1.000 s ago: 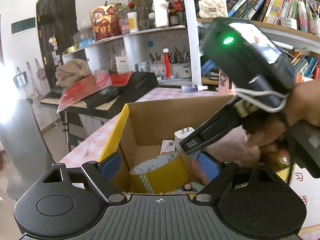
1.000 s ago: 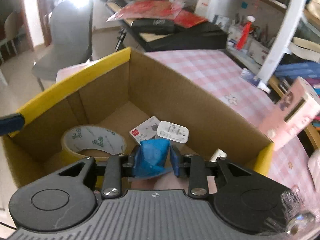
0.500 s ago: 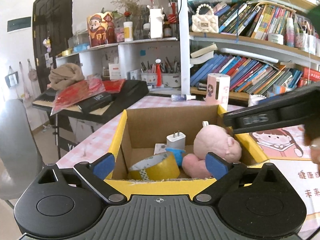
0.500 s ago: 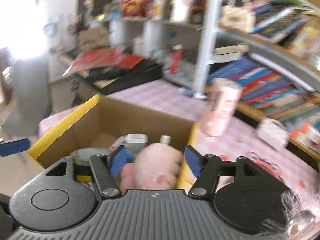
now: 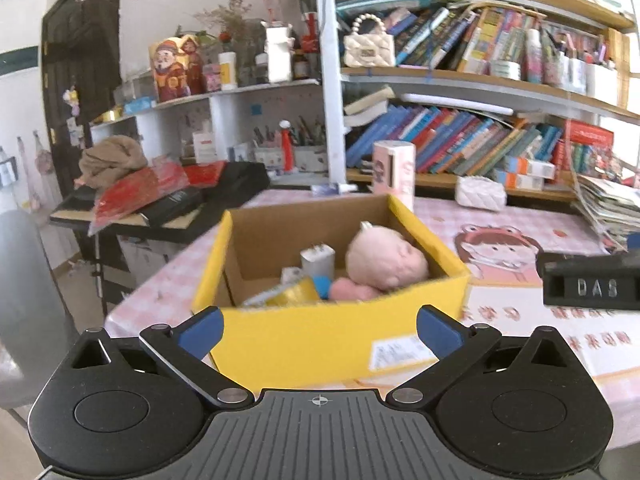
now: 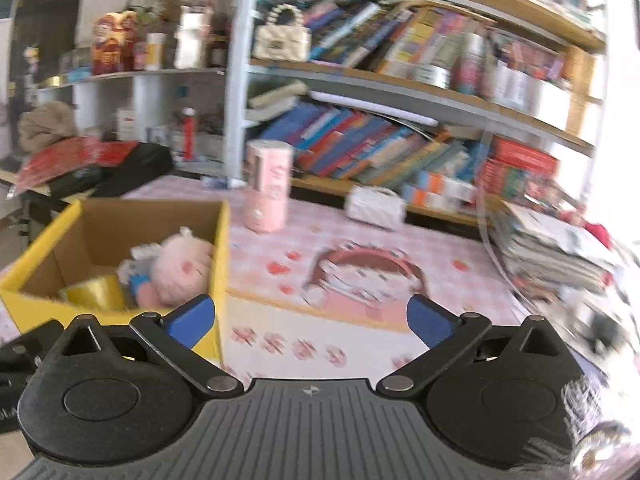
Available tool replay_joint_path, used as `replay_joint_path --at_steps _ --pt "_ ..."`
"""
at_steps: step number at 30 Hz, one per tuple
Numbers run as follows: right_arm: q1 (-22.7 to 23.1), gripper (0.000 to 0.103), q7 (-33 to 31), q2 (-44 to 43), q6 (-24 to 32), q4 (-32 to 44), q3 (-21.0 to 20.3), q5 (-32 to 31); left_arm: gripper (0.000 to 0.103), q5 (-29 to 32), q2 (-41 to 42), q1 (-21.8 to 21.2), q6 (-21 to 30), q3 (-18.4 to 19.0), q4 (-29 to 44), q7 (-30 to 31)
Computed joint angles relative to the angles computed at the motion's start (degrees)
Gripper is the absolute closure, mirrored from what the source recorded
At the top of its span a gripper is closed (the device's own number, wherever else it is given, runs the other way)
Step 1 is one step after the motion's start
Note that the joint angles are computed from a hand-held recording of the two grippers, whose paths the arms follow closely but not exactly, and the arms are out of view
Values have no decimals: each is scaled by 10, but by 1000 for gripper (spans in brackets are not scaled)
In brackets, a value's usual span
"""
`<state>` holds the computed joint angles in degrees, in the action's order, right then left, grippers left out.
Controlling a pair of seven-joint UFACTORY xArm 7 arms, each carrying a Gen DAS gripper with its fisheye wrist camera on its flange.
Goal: Organize objects
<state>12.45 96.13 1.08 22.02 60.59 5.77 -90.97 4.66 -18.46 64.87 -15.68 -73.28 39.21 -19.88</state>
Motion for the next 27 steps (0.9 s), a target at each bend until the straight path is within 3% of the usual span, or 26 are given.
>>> replay_joint_path --at_steps 7,12,13,17,22,27 --pt "4 0 26 -85 87 -127 26 65 0 -7 29 -171 -4 137 -47 33" --pt "-4 0 12 -118 102 -177 40 129 0 -1 57 -326 23 272 -58 48" --pt "-6 0 9 -124 103 -184 42 140 0 -4 58 -343 31 284 -58 53" --pt "-15 0 4 -145 107 -207 55 159 0 -31 47 -342 43 264 -64 75" --pt "-28 0 -16 -158 96 -223 59 181 0 -34 6 -265 55 175 -68 49" --pt "-40 0 -29 -165 88 -235 64 185 0 -7 -16 -241 58 150 -69 9"
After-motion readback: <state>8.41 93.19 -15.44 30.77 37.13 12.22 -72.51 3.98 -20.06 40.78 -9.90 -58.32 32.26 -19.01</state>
